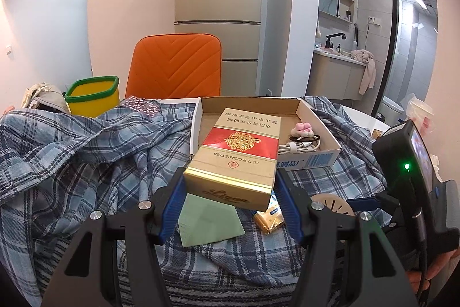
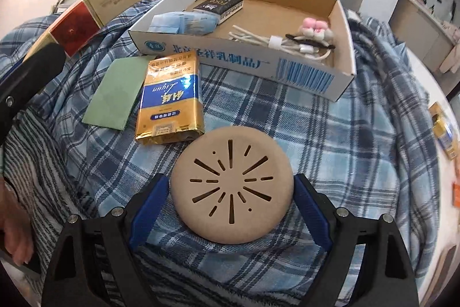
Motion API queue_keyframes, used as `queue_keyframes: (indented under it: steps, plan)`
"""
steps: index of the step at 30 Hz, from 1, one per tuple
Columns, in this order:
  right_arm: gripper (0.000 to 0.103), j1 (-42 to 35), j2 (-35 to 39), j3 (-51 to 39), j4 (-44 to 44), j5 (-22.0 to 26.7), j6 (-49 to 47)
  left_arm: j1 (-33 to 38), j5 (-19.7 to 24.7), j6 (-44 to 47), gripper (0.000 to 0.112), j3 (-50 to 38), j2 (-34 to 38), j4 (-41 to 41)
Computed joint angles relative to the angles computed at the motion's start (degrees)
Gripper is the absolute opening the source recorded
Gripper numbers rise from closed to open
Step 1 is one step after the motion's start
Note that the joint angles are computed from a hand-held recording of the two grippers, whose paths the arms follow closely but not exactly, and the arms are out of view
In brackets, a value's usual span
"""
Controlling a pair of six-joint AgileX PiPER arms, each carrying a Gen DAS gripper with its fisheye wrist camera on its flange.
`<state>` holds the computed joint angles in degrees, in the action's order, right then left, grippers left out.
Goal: Organize soft objects
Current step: 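Grasp the beige round vented disc with the right gripper while the left holds the cigarette pack, then lift the cigarette pack and vented disc with both grippers toward the box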
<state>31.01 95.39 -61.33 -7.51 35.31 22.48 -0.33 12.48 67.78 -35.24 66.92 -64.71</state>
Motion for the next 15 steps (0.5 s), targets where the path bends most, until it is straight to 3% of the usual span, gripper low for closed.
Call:
queue_keyframes:
  steps: [6,15]
  plan:
    - [0.083,2.2,-1.2,1.5,-5.6,-0.8,6.0,-0.1,-0.4,1.0,0.059,0.4,-0.5,-1.3]
    - [0.082,10.4,-8.0,7.6,-29.7,-2.2,29.4,0.7,-0.9,14.1,0.059,2.5,-3.3,-14.3]
